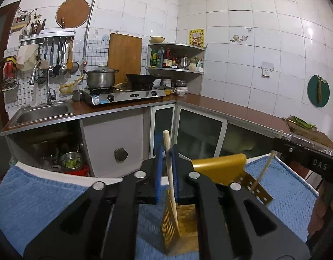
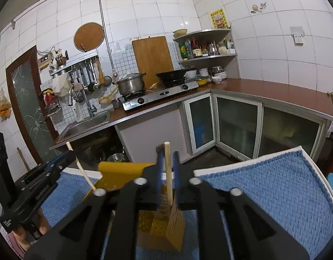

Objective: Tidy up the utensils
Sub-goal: 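Open both grippers to release the chopsticks into the yellow holder, then grasp a wooden chopstick with the left gripper while the right gripper reaches another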

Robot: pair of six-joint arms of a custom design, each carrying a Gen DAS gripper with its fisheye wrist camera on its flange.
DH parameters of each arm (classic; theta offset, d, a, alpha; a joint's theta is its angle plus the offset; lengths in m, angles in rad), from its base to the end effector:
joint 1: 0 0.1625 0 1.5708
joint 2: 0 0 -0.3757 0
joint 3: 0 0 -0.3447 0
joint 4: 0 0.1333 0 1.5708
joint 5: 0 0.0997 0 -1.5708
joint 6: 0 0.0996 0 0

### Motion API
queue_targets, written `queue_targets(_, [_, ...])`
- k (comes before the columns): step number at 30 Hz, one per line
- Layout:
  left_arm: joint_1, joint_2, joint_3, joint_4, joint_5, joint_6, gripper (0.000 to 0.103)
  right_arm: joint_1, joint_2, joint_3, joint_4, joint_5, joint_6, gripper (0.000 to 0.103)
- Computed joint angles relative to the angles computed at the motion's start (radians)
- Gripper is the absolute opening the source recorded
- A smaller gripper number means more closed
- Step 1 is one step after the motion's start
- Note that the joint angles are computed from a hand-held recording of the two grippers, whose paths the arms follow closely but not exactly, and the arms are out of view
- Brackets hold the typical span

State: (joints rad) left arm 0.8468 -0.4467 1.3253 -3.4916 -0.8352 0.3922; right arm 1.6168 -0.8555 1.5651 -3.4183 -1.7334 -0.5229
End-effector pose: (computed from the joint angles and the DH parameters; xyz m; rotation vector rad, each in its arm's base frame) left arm -0.2958 -0.6367 0.1083 0.7610 2.1485 -1.4016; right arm 0.1464 -0.6329 0.2708 0.5433 -2.2955 1.4185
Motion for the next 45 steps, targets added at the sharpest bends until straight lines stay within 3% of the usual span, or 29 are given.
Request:
queue_targets(1, [-0.009,-0.02,0.032,-0.003,0.008,-0.007,0.011,0.003,-0.014,0.022,-0.014,-0.006,-0.002,0.052])
queue_targets(2, [-0.021,-0.04,0.064,-0.007,0.025,-0.013,0.018,0.007,-0.028,0.047,-0.035,-0.015,-0.01,0.055])
queue_targets(3, [-0.032,-0.058,0.095,-0.017,0.046,-0.017,0.029,0.011,-0.036,0.06,-0.043,-0.022,-0.016,0.055])
queue_targets(8, [-0.076,-0.148,0.246,-0.035,0.139,-0.087,0.066,0.024,-0.118,0.181,-0.079,-0.079,-0.011,0.055])
queue_targets(15, [-0.112,-0.271,0.477,0.012,0.209,-0.245,0.086,0.016,-0.175,0.353,-0.164,-0.173,-0.045,0.06])
queue_targets(22, [-0.137,-0.344,0.661,0.134,0.22,-0.437,0.09,-0.015,-0.178,0.485,-0.211,-0.222,-0.023,0.06])
queue_targets(29, [-0.12,-0.365,0.722,0.293,0.195,-0.583,0.09,-0.05,-0.147,0.548,-0.247,-0.288,0.021,0.06])
queue_targets(40, [-0.126,-0.327,0.722,0.411,0.172,-0.623,0.09,-0.076,-0.112,0.589,-0.202,-0.378,0.114,0.058])
queue_targets(45, [-0.111,-0.307,0.68,0.476,0.139,-0.635,0.077,-0.062,-0.094,0.581,-0.164,-0.408,0.142,0.044])
